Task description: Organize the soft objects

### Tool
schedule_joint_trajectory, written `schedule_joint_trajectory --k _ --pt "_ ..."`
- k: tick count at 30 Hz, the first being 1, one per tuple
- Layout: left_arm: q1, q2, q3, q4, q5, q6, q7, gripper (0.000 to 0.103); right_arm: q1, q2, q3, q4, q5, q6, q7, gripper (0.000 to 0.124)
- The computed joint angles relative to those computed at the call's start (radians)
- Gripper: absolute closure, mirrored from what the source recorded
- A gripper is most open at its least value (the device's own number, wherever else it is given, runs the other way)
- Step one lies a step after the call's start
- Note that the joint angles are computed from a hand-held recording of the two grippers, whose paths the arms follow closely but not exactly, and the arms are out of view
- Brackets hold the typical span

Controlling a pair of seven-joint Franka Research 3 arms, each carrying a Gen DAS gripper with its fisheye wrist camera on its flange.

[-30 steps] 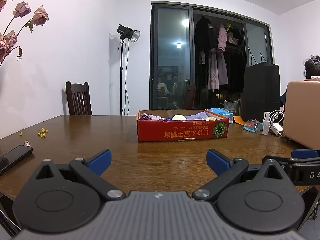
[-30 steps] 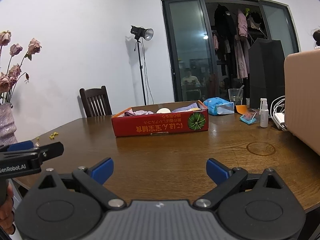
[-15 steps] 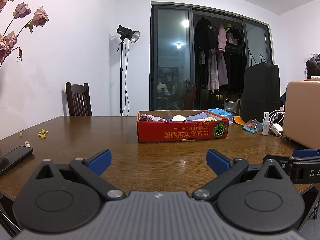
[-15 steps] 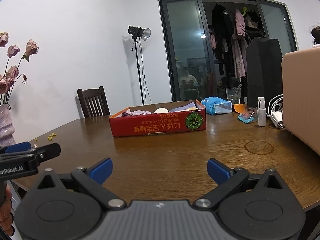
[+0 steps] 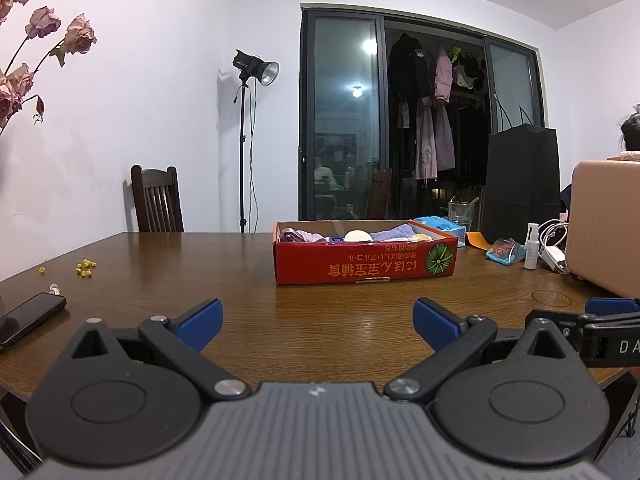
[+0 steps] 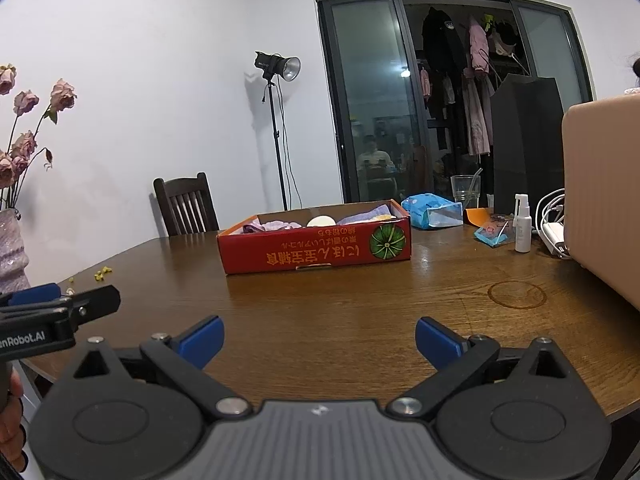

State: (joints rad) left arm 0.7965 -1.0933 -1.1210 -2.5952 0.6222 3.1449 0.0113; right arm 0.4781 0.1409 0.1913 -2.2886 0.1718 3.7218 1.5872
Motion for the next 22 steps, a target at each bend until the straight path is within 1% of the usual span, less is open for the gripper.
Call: schedule_joint_trajectory --k 15,21,22 --pt "0.006 -0.006 0.0 0.0 -0.002 0.008 0.012 0.0 0.003 0.0 0.001 -0.004 0.004 0.011 -0.012 0.021" --pt "0.003 -0.031 -0.006 -0.005 -0.006 -0.008 0.006 0.0 -0.001 0.0 0.001 -0.004 -0.01 0.01 -0.005 0.021" --pt "0.003 -0.042 -0.007 -0.009 -0.004 -0.001 0.001 0.0 -0.002 0.0 0.001 -0.005 -0.012 0.011 -0.004 0.021"
